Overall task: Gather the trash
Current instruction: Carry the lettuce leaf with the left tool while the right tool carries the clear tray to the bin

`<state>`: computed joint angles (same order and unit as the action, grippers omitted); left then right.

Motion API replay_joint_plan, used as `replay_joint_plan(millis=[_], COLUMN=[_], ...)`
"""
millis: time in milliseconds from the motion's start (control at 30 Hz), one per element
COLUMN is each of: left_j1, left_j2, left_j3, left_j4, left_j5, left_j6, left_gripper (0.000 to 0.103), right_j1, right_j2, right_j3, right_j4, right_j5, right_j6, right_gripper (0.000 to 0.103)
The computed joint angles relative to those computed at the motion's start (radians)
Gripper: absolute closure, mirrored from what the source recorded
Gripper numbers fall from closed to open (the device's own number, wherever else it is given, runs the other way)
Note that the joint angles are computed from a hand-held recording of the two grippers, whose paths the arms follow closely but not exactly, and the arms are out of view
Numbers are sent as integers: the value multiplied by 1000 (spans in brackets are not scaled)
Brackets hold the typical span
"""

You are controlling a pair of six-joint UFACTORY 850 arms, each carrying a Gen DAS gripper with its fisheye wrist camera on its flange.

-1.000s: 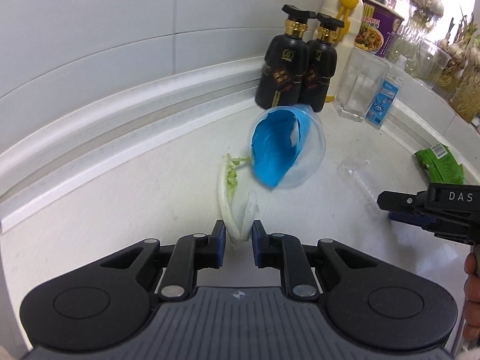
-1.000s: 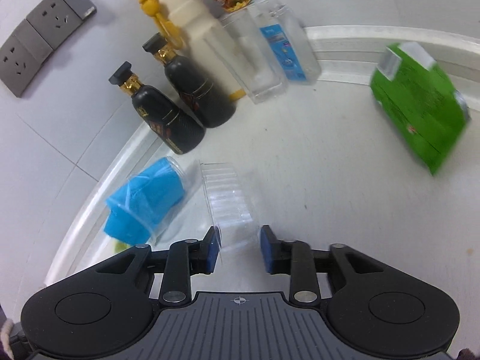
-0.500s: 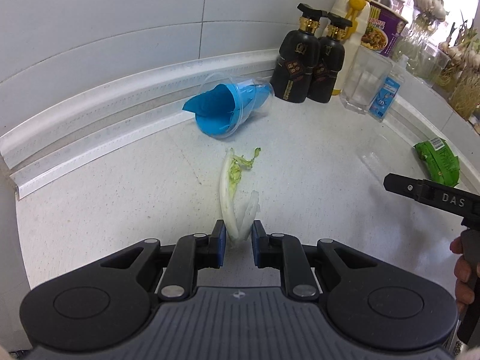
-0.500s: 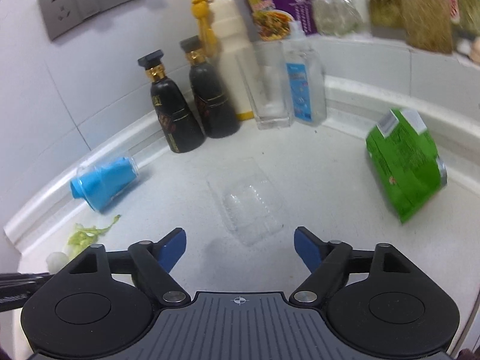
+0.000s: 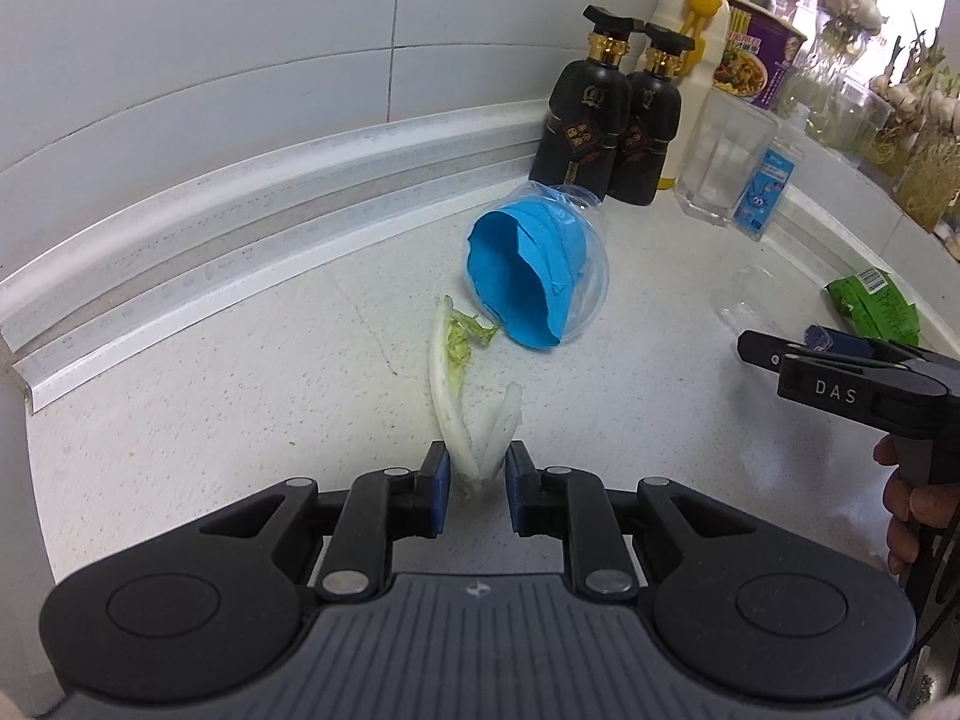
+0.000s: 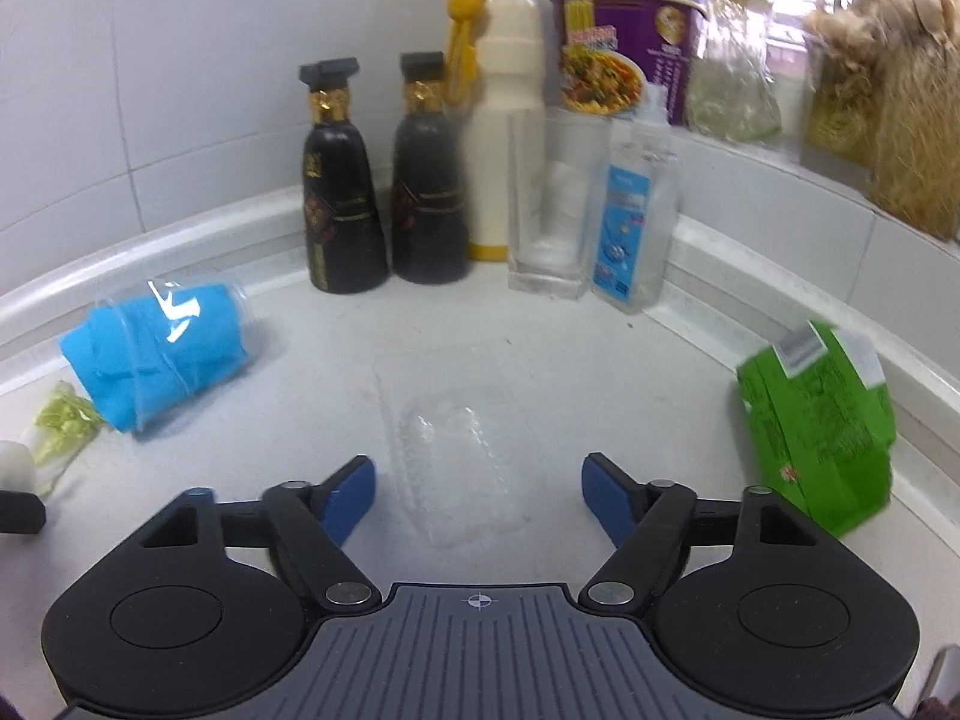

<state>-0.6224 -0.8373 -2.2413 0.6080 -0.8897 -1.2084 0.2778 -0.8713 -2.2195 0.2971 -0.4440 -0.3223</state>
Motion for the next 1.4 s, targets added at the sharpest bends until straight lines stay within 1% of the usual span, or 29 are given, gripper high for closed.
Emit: replay_joint_plan(millis=[33, 67, 133, 367, 733, 1033, 1400], left_j1=[0, 0, 0, -4, -24, -45, -71], left_j2=[1, 2, 7, 39, 140, 223, 325], left_j3=[0, 1, 5, 45, 185, 300, 440], left_j4=[0, -1, -3, -6, 13, 56, 123], left_j5=[0, -1, -1, -1, 11, 24, 41], left_j6=[2, 4, 9, 7, -46, -132, -260], left_gripper=[86, 86, 87, 87, 87, 89, 91], right_j1=[1, 3, 6, 23, 62, 87, 126], right_j2=[-3, -3, 4, 79, 209, 305, 403], right_j3=[-6, -7, 2, 98, 258, 379, 506], right_j4=[-7, -11, -18, 24, 56, 97, 151], right_j5=[-6, -9, -4, 24, 40, 60, 49], right_j6=[2, 1, 5, -46, -83, -116, -138], right_gripper=[52, 55, 57, 57, 57, 57, 57])
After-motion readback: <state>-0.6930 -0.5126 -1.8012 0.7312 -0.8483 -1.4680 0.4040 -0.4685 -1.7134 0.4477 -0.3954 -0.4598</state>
